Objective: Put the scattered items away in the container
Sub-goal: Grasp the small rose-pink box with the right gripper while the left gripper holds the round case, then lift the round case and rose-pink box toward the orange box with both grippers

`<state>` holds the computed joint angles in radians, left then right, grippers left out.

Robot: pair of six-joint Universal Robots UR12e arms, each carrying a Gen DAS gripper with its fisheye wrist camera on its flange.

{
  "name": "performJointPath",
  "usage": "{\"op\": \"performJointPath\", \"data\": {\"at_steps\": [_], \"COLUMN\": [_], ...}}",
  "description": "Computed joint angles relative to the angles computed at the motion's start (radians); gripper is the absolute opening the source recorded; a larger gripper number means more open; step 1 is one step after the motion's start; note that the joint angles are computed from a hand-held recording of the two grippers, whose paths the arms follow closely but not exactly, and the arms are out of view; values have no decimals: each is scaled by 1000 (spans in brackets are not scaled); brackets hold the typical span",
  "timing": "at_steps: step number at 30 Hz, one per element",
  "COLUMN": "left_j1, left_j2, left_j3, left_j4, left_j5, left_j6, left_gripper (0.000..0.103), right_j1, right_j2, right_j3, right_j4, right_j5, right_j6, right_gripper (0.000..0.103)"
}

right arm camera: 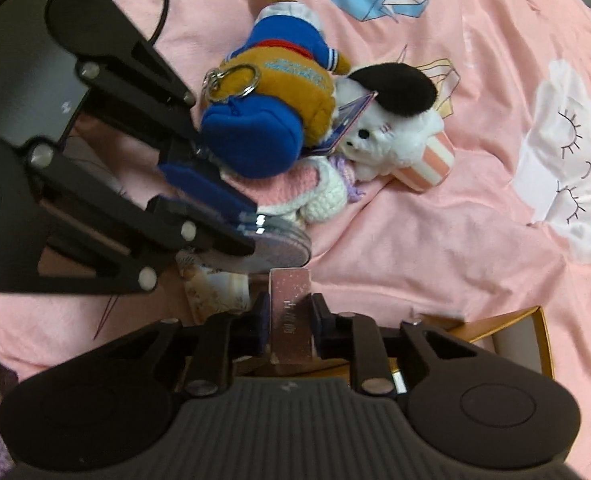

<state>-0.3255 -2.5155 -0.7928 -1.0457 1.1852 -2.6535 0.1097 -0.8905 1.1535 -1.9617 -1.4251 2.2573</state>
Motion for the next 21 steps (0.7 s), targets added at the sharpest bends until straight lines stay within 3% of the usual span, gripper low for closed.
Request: {"op": "performJointPath", "data": {"at_steps": [3, 5, 11, 16, 21], "left_j1": [0, 0, -1, -1, 4], "left_j2": [-1, -2, -2, -4, -7], "left_j3": [2, 6, 7, 11, 16], "left_j4": [-15, -22, -29, -38, -56], "left_j5": [-1, 1, 1, -11, -55], "left_j6": [-2, -5, -1, -6, -9], "left_gripper": [15, 15, 15, 15, 16], "right_j1": [4, 1, -7, -7, -15], "right_j2": [-4, -2, -8, 0, 5], "right_j3": [24, 23, 16, 14, -12], "right_j4": [-53, -45, -13, -37, 32], "right_j5": [-13, 5, 54, 30, 78], "right_j6": [1, 2, -8, 6, -5], "right_gripper": [38, 47, 36, 40, 39]}}
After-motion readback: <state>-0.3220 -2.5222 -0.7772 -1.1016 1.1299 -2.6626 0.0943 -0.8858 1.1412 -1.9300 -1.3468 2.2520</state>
